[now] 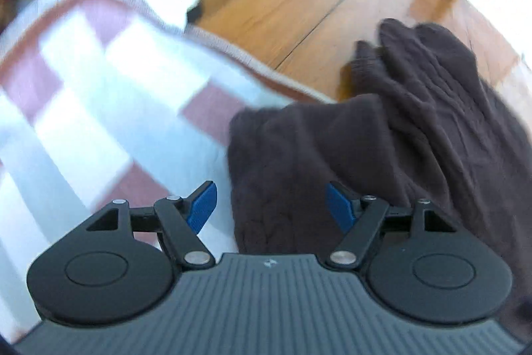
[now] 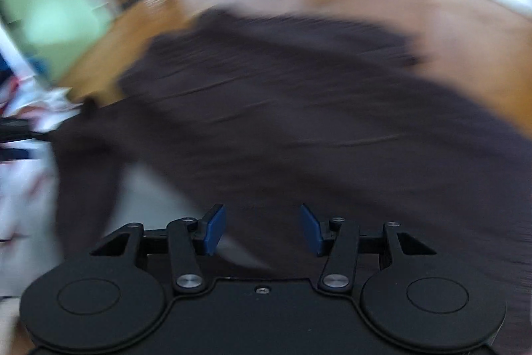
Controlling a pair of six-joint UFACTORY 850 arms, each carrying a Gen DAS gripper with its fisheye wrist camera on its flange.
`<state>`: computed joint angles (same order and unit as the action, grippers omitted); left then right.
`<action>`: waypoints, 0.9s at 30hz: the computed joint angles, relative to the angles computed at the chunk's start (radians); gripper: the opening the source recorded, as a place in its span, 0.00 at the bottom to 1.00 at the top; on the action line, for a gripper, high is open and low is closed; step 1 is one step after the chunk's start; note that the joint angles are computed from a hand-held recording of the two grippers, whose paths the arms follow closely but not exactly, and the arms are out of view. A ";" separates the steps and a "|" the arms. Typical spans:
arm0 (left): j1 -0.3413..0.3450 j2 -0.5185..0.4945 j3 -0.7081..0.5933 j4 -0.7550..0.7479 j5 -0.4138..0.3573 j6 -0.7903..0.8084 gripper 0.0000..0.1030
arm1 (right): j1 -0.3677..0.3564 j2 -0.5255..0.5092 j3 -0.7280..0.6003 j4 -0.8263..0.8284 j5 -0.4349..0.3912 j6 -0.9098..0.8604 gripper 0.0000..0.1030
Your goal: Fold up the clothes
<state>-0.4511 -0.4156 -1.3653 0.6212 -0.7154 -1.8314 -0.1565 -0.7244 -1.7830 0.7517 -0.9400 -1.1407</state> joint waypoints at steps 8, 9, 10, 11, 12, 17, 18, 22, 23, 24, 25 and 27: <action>0.027 0.037 0.112 0.140 0.204 -0.340 0.77 | 0.122 -0.070 -0.045 0.009 -0.224 0.082 0.54; 0.029 0.036 0.119 0.187 0.221 -0.414 0.78 | 0.124 -0.060 -0.029 0.013 -0.232 0.083 0.54; 0.030 0.039 0.130 0.219 0.231 -0.471 0.79 | 0.125 -0.050 -0.014 0.017 -0.241 0.085 0.54; 0.033 0.040 0.139 0.246 0.242 -0.516 0.79 | 0.127 -0.044 -0.001 0.020 -0.246 0.087 0.54; 0.037 0.040 0.147 0.271 0.256 -0.559 0.79 | 0.130 -0.045 0.005 0.015 -0.244 0.092 0.56; 0.067 0.036 0.195 0.481 0.382 -0.853 0.75 | 0.142 0.001 0.103 0.042 -0.192 0.020 0.67; 0.071 0.041 0.210 0.568 0.419 -0.932 0.67 | 0.146 0.012 0.119 0.044 -0.181 -0.004 0.67; 0.066 0.053 0.208 0.684 0.479 -0.967 0.17 | 0.161 0.053 0.189 0.054 -0.141 -0.161 0.56; 0.058 0.060 0.205 0.684 0.466 -0.954 0.17 | 0.165 0.063 0.206 0.054 -0.130 -0.206 0.30; 0.050 0.066 0.201 0.684 0.452 -0.938 0.16 | 0.167 0.075 0.223 0.059 -0.120 -0.249 0.23; 0.042 0.074 0.198 0.686 0.439 -0.926 0.16 | 0.162 0.089 0.236 0.075 -0.116 -0.282 0.20; 0.019 0.097 0.198 0.706 0.414 -0.912 0.16 | 0.150 0.113 0.257 0.111 -0.119 -0.341 0.17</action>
<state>-0.4326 -0.3184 -1.1675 1.3276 -0.3015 -2.7438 -0.0069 -0.6109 -1.5258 0.8629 -1.0593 -1.4817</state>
